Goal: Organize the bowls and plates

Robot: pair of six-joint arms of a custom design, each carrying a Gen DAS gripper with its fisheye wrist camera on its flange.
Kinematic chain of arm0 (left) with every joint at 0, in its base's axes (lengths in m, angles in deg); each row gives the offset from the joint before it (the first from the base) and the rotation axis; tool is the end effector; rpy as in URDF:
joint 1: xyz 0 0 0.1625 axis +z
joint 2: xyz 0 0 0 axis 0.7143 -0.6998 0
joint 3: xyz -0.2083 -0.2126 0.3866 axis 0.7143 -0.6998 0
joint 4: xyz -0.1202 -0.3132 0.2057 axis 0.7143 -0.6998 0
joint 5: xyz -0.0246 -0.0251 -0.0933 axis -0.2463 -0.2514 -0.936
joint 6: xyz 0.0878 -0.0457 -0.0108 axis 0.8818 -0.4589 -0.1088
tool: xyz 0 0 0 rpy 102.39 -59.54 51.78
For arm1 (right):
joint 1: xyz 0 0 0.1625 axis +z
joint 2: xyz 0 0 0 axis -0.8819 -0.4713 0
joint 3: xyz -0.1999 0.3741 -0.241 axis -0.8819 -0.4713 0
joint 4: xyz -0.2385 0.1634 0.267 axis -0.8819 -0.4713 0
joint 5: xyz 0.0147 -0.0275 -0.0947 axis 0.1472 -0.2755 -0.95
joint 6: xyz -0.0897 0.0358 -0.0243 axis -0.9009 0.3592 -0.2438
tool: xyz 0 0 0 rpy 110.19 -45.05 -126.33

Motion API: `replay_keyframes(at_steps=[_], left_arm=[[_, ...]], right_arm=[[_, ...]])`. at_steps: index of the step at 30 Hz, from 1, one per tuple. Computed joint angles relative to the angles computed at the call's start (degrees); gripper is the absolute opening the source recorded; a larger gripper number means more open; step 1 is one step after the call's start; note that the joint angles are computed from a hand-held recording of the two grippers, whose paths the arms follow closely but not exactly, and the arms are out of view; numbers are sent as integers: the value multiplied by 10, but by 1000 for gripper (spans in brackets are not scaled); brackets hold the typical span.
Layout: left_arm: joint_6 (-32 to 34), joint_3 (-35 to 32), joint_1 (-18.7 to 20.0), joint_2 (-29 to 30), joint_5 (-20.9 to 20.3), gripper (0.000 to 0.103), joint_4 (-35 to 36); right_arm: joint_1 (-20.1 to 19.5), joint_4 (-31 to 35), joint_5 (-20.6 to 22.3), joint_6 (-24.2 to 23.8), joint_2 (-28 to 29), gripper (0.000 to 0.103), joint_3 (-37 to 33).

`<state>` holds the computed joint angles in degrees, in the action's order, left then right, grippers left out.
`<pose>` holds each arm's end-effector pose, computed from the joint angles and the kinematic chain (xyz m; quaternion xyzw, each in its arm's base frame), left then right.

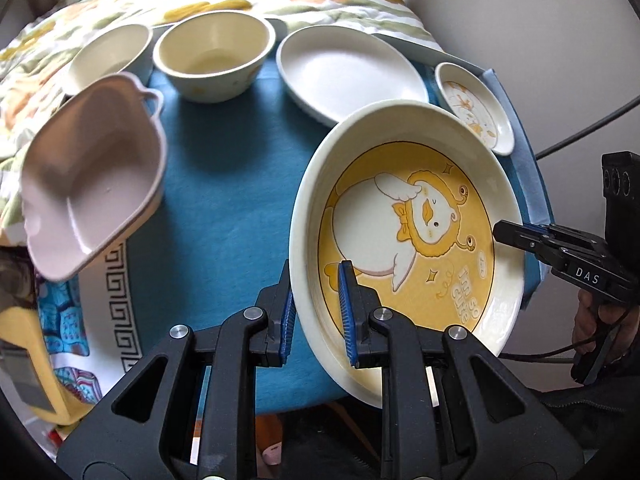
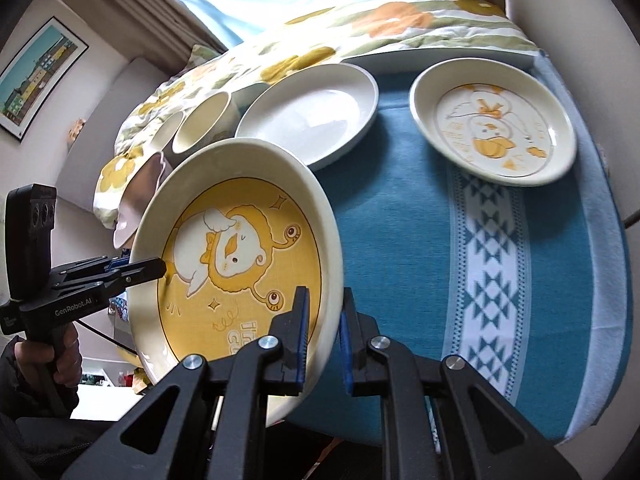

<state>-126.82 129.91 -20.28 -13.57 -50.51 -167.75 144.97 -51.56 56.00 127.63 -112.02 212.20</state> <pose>-0.2100 -0.2871 0.1222 0.1779 0.9544 -0.0662 0.2304 0.0755 -0.2384 0.2198 0.0561 -0.9673 0.1636 0.1854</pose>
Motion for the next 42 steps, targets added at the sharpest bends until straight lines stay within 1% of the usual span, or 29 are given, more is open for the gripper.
replay_keyframes(at_steps=[5, 6, 8, 13, 17, 19, 23, 28, 32, 34, 36, 37, 38, 39, 40, 41, 42], left_arm=[[3, 38, 40, -48, 2, 16, 6], [16, 41, 57, -49, 3, 16, -2], [28, 55, 73, -55, 4, 16, -17], [64, 89, 110, -60, 4, 16, -73], [84, 109, 120, -70, -2, 16, -107], [93, 119, 122, -73, -2, 16, -123], [106, 122, 132, -77, -5, 16, -136], [99, 117, 119, -65, 3, 16, -128], [87, 111, 108, -41, 7, 16, -129], [85, 110, 109, -40, 5, 20, -125], [80, 108, 106, -39, 3, 27, -120], [76, 108, 103, -39, 5, 40, -118], [65, 108, 93, -36, 12, 63, -115], [51, 110, 80, -37, 25, 75, -107], [40, 114, 67, -39, 37, 85, -106], [37, 116, 59, -40, 41, 85, -110], [37, 115, 58, -43, 39, 85, -105]], right_arm=[[53, -36, 19, 42, 100, 13, -14], [57, -43, 22, 45, 114, 13, -15], [66, -60, 26, 50, 141, 13, -18], [77, -99, 33, 55, 184, 13, -16], [69, -120, 32, 44, 184, 13, -5], [63, -131, 24, 39, 180, 13, 0], [69, -136, 32, 34, 181, 13, 2], [78, -135, 40, 42, 187, 13, -2], [84, -136, 46, 44, 193, 13, -4], [84, -137, 45, 49, 194, 13, -5], [84, -137, 46, 49, 194, 13, -4], [87, -137, 52, 50, 195, 13, -5], [90, -137, 58, 51, 198, 13, -6], [93, -138, 61, 51, 199, 14, -5], [94, -139, 62, 52, 200, 19, -5], [94, -142, 63, 53, 199, 29, -3], [94, -145, 63, 54, 198, 36, -1]])
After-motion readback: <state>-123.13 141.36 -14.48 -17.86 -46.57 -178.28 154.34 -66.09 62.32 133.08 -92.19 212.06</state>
